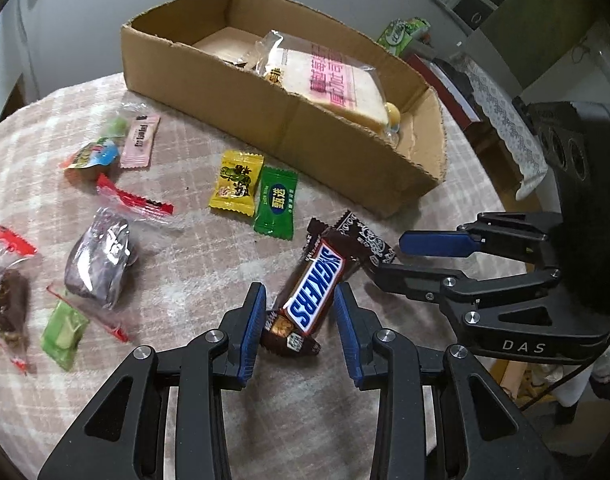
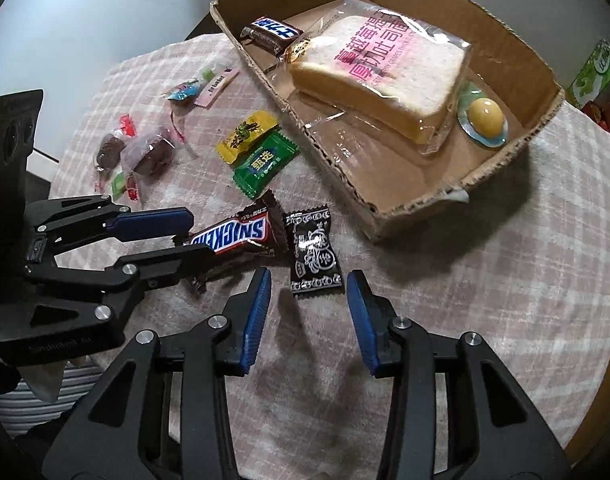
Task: Organize snacks
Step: 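Close left gripper on large Snickers bar while right gripper closes on black-wrapped candy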
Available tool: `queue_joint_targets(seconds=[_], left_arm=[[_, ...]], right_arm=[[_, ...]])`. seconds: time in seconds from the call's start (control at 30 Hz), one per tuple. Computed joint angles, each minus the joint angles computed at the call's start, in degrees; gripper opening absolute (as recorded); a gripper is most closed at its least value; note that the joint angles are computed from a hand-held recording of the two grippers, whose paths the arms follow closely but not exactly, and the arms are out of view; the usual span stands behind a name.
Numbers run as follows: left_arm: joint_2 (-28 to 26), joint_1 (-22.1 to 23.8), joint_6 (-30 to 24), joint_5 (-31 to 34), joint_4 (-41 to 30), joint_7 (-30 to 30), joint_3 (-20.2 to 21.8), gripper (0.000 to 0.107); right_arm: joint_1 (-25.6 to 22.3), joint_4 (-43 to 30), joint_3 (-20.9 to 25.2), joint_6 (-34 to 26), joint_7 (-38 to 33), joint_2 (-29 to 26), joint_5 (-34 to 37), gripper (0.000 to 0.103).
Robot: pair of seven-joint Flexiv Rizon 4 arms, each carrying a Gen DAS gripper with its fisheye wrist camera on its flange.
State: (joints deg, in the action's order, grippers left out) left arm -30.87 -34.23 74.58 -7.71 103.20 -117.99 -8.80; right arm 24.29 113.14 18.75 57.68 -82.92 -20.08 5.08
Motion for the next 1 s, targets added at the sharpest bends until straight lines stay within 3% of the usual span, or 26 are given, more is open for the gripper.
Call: queue_joint_targets(seconds=[0.17,0.47,0.6,0.7,1.0], left_arm=[[-1.1,1.9,1.27,-1.37,0.02,3.41,-2.47,0.035],[-1.07,-0.26,-1.24,0.69,-1.49,5.53,-0.22,0.032],[-1.48,-1.7,-2.49,2.34,-3.02,4.28,1.41,0.032],[-1.54,-2.04,-2.64,2.8,-3.27,2.91,1.85,0.031],[0.26,-2.61,-0.19,3.63,0.11,-2.82,2.99,0.029]], right_arm=[[0.54,-0.78,-0.31,-0.57,0.76,-0.92,-0.81,0.041],[1.79,-1.74,-0.58,-1.42,1.71,-2.4,-3.26,0.037],[1.51,-1.54,-0.45,-1.26,1.61,-2.27,-3.29,0.036],[2.41,-1.48,-1.1,-1.09,3.16,-2.46,-4.71,0.029],[2.6,-0.11,-0.68,-0.9,3.14,-1.7,-5.92,0.028]])
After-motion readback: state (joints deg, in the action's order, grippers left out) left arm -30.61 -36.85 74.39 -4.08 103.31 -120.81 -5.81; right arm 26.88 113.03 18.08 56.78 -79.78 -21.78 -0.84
